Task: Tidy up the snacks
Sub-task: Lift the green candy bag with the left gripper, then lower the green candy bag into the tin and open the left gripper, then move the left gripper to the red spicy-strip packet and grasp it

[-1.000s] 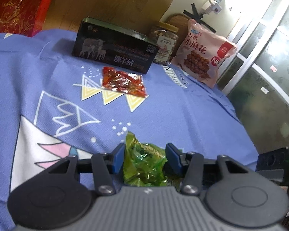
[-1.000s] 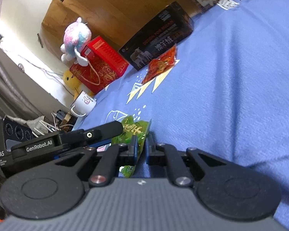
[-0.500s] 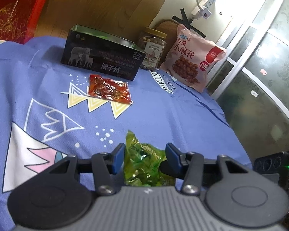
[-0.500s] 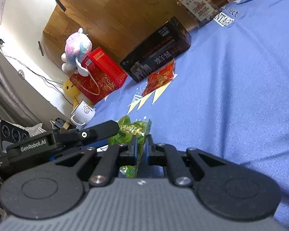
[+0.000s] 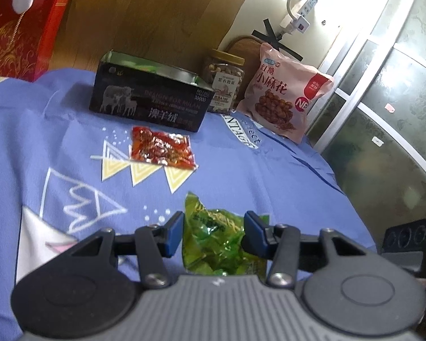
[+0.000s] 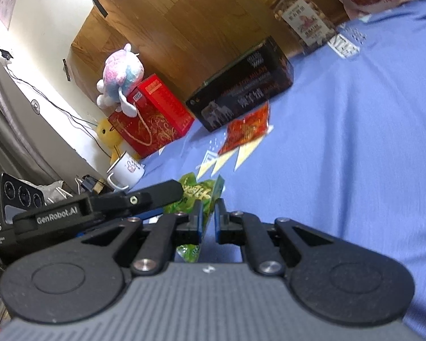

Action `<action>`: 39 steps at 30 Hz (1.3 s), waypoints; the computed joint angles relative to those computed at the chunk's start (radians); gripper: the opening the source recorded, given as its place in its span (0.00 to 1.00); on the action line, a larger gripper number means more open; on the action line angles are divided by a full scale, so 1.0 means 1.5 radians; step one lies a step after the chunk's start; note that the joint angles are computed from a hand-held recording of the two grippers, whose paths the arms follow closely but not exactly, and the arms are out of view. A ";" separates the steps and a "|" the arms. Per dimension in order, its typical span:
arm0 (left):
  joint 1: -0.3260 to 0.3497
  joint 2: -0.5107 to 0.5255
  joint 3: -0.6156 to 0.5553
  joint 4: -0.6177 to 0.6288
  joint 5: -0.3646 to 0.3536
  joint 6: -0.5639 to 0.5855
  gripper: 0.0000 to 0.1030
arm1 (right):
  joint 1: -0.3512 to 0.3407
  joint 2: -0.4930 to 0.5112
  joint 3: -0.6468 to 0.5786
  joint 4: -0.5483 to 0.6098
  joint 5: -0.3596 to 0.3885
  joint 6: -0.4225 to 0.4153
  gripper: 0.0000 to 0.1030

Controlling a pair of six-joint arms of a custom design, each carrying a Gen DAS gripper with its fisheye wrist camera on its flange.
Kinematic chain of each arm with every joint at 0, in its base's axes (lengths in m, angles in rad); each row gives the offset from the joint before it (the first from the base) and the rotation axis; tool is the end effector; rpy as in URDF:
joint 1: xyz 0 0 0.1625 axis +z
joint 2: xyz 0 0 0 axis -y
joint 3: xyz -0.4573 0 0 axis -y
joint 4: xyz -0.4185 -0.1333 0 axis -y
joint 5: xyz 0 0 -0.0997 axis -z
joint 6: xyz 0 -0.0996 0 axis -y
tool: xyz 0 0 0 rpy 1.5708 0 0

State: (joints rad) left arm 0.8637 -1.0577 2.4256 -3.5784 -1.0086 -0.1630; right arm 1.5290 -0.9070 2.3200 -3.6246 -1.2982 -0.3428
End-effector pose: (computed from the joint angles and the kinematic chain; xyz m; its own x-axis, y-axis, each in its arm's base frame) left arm -0.1435 -0.4549 0.1429 -0.9233 0.2047 -0.3251 0.3763 0.6518 -0.6584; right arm 0.1397 -0.4910 0.0921 -0.9238 -0.3828 -0.0023 -0.2941 0.7138 -0.6356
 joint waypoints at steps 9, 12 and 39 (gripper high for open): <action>0.059 0.035 -0.109 -0.035 -0.033 0.027 0.45 | 0.032 0.017 -0.108 0.068 0.008 -0.018 0.10; 0.079 0.047 -0.166 -0.033 -0.042 0.045 0.45 | 0.052 0.034 -0.178 0.113 0.015 -0.038 0.10; 0.172 0.054 -0.257 0.115 -0.050 0.079 0.55 | 0.027 0.088 -0.338 0.271 -0.095 -0.091 0.43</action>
State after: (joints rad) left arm 1.1213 -0.9773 2.0394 -3.4055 -1.0831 -0.0452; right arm 1.5691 -0.7749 1.8127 -3.2176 -1.4409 -0.4787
